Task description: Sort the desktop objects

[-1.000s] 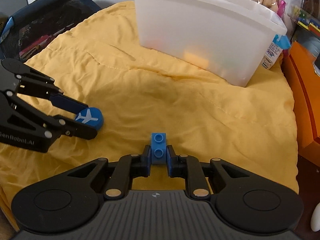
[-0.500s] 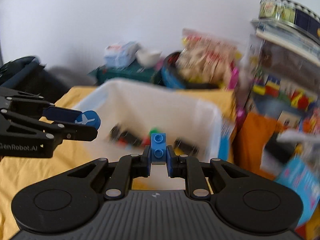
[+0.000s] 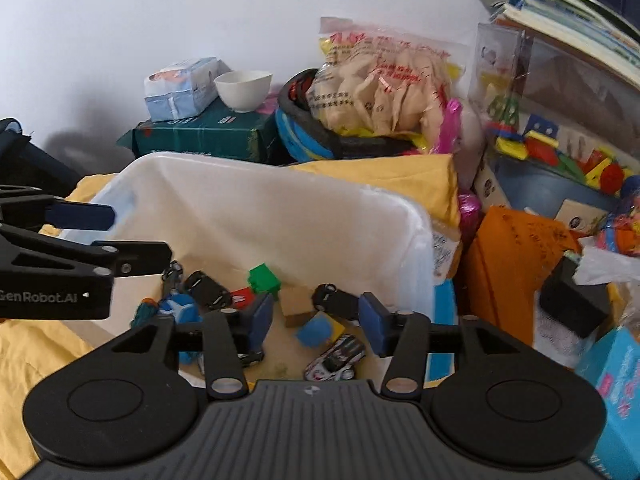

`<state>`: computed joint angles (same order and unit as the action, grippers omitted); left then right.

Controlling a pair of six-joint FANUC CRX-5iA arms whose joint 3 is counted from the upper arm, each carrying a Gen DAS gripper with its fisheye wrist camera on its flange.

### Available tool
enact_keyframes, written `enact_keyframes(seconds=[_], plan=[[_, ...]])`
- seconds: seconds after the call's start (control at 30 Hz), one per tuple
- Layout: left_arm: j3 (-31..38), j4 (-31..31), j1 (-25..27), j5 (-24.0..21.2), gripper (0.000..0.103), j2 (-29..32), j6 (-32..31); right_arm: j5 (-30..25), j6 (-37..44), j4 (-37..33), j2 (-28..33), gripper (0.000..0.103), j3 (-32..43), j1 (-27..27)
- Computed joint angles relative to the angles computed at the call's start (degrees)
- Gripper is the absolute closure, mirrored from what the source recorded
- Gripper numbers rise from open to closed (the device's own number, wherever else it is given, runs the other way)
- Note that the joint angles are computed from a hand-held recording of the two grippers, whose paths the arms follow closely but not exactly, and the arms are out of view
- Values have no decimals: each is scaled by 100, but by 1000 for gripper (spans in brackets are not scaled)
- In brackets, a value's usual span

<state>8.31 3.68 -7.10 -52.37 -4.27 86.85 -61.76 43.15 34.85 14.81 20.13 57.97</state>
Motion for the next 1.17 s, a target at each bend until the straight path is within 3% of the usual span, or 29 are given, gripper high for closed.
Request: enact_keyframes(seconds=[0.13, 0.23, 0.37, 0.47, 0.6, 0.73, 0.83, 1.17], plan=[[279, -738, -276, -124, 31, -39, 471, -13, 53, -47, -21, 50, 61, -17], [556, -1791, -686, -207, 30, -123, 1270, 38, 27, 65, -95, 49, -11, 13], [992, -3515, -1503, -560, 20, -189, 2079, 172, -91, 264, -261, 43, -194, 73], [1122, -4059, -1854, -669, 12, -213, 2199, 149, -30, 238, -275, 42, -164, 92], [1542, -3573, -1845, -1264, 12, 101, 1388, -52, 85, 22, -225, 42, 3, 97], [1498, -3095, -1700, -1283, 12, 154, 987, -322, 195, -142, -138, 40, 182, 85], [1514, -2801, -1576, -1310, 12, 199, 935, -423, 233, -137, -118, 39, 209, 86], [1514, -2727, -1531, -1175, 12, 263, 1078, -436, 160, -25, -86, 37, 218, 63]])
